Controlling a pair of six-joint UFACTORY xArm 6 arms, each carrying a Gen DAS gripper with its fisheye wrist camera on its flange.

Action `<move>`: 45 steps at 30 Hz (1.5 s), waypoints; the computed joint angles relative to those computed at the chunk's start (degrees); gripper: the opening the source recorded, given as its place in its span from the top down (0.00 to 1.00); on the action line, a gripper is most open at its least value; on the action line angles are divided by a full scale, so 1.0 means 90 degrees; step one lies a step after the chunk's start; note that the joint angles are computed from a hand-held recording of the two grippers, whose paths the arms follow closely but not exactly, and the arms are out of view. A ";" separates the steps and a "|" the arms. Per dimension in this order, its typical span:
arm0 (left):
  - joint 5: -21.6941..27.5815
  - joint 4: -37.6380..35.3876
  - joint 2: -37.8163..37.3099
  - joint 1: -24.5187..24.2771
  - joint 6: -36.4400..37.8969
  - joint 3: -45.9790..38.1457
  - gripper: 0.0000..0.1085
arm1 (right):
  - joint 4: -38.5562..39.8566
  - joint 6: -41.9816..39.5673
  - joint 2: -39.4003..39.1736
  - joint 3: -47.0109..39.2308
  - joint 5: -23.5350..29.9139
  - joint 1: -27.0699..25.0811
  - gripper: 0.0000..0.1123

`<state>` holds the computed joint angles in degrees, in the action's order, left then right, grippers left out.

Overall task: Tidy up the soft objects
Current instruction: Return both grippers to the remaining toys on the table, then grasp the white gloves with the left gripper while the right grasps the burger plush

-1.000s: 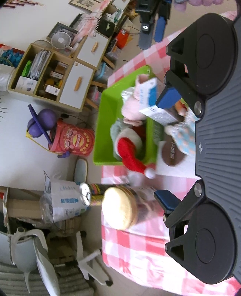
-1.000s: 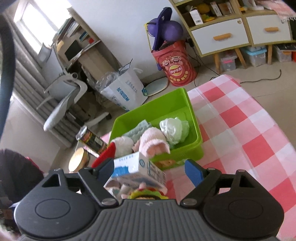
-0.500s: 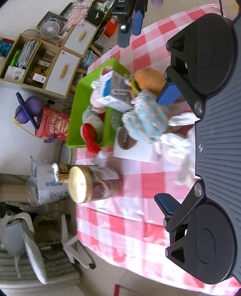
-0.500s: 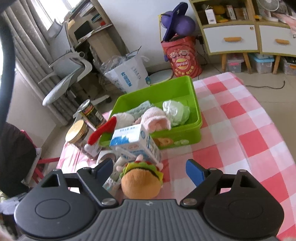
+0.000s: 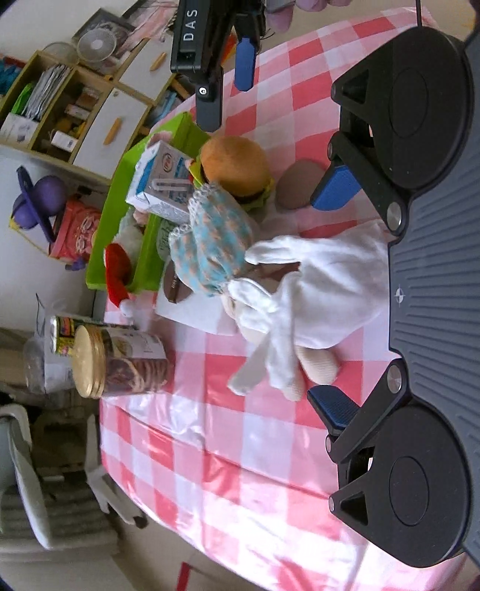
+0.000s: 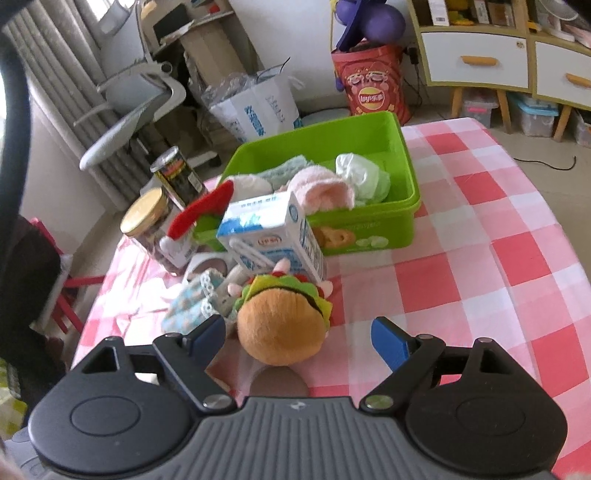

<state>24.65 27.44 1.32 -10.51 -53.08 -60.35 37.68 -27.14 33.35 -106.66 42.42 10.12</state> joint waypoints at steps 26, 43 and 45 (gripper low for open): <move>-0.0200 0.1911 0.0093 -0.0136 -0.3018 0.0245 0.39 | -0.0484 -0.1616 0.0024 0.0934 -0.1678 0.0624 0.36; -0.0454 0.2106 -0.0017 -0.0070 -0.3200 0.0338 0.62 | 0.0111 -0.2007 0.0036 0.0880 -0.1611 0.0631 0.58; -0.0493 0.2129 -0.0034 -0.0061 -0.3229 0.0349 0.65 | 0.0141 -0.2007 0.0043 0.0848 -0.1564 0.0619 0.60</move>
